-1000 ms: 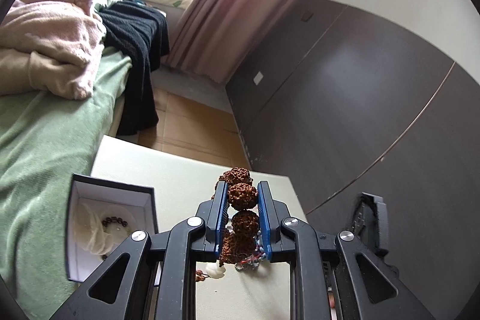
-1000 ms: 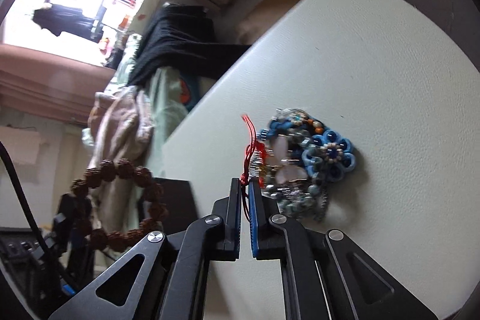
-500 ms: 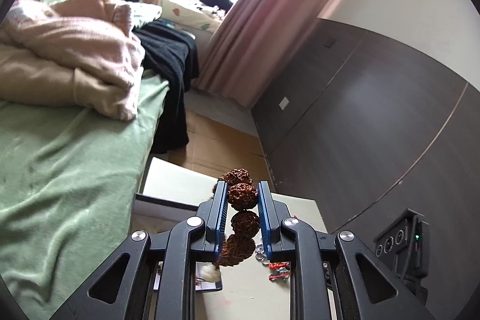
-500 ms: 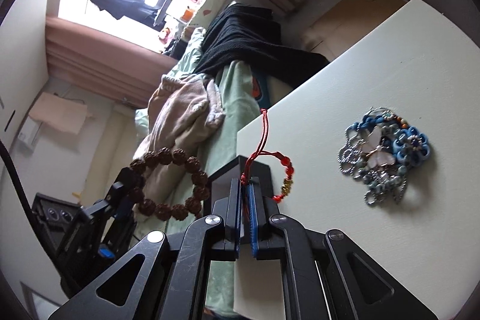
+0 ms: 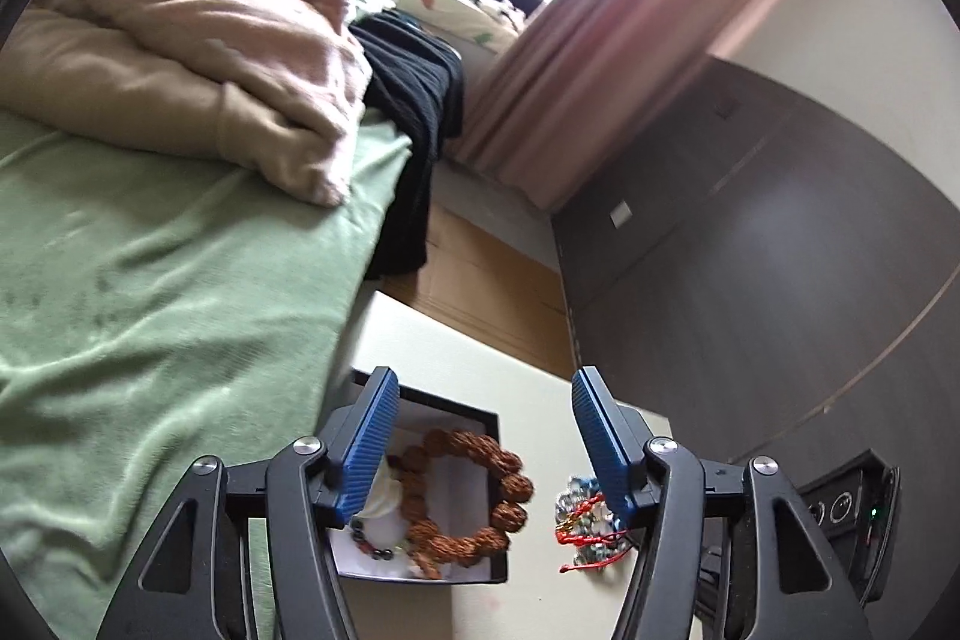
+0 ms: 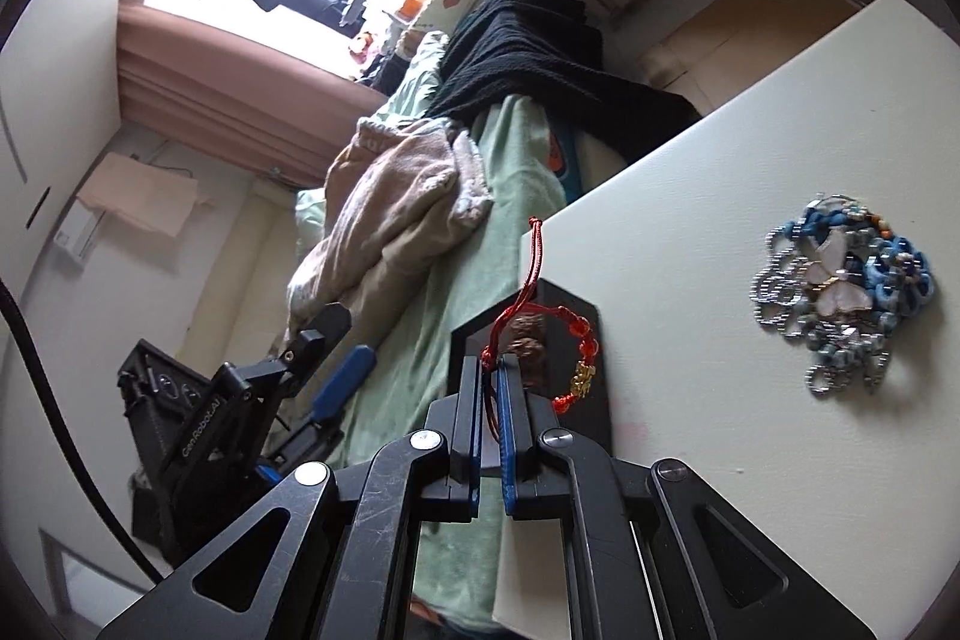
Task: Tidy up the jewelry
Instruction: 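Lower the red string bracelet into the black box and open the right gripper, then grasp the dark bead butterfly bracelet from the chain pile with the left gripper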
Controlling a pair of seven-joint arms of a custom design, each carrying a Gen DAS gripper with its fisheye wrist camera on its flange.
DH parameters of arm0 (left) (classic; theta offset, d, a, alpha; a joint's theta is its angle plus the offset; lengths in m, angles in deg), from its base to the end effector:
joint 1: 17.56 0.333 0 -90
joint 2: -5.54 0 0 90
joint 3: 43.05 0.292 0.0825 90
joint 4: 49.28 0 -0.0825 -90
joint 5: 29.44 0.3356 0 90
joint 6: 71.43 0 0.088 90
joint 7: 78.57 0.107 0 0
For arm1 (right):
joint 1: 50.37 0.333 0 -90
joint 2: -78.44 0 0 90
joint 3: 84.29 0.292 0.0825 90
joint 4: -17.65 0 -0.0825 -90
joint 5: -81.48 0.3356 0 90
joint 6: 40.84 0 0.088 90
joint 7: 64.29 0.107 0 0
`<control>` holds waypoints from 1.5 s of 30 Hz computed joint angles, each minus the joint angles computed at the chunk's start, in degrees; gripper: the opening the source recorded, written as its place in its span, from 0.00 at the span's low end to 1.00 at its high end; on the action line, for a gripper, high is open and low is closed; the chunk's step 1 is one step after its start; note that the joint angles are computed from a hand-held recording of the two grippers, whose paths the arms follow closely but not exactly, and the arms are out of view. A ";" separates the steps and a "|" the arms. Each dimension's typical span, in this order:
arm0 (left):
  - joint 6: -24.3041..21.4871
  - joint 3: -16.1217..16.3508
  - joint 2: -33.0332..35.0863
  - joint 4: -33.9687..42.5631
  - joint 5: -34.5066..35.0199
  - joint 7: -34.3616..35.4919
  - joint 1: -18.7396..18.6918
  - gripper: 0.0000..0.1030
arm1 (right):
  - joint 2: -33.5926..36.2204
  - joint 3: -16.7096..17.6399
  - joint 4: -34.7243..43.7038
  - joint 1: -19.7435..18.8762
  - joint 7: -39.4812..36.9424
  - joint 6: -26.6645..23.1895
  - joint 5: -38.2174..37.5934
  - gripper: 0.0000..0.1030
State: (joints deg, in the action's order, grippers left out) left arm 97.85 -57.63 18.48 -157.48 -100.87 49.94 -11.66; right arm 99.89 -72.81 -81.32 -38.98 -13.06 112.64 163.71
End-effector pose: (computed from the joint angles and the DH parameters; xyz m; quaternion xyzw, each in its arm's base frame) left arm 0.5937 -0.0162 0.4519 -0.7220 0.4999 -0.4678 0.1003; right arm 0.6001 0.2041 0.4129 -0.5596 0.6482 0.1247 0.5012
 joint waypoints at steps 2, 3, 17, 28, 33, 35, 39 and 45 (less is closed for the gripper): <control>0.12 0.21 -0.16 -0.15 -0.11 -0.60 0.30 0.64 | 0.84 0.40 1.28 0.25 -0.55 -0.46 0.11 0.06; 0.11 0.24 -0.35 -0.31 -0.65 -0.38 0.53 0.64 | 1.24 0.57 1.83 0.36 -0.62 -0.58 0.10 0.06; 0.79 1.54 -2.09 -1.78 -1.22 0.58 -0.49 0.64 | 4.52 1.75 5.18 0.95 8.39 0.07 -10.77 0.47; 1.99 -1.07 -0.84 -2.02 7.69 -1.90 -3.44 0.64 | -5.78 -1.78 -7.30 -0.06 10.80 5.49 -10.31 0.52; 2.51 -3.39 0.48 -1.77 13.47 -3.12 -4.35 0.64 | -8.96 -3.74 -11.11 0.01 13.72 6.77 -13.17 0.54; 3.65 -3.26 0.99 -2.11 18.58 -6.23 -5.81 0.69 | -10.00 -4.56 -12.68 0.00 15.60 7.41 -14.84 0.63; 5.33 -6.40 2.65 -1.78 22.33 -7.44 -5.22 0.88 | -11.74 -6.27 -15.48 0.34 22.06 9.64 -22.04 0.67; 4.42 -5.64 5.12 -0.89 33.98 -16.76 -7.25 0.88 | -14.00 -7.54 -18.57 -1.42 25.42 10.05 -24.67 0.75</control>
State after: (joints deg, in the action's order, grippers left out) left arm 102.27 -63.27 23.60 -158.37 -66.89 33.18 -18.91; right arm 85.89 -80.34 -99.89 -40.40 12.37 122.70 139.04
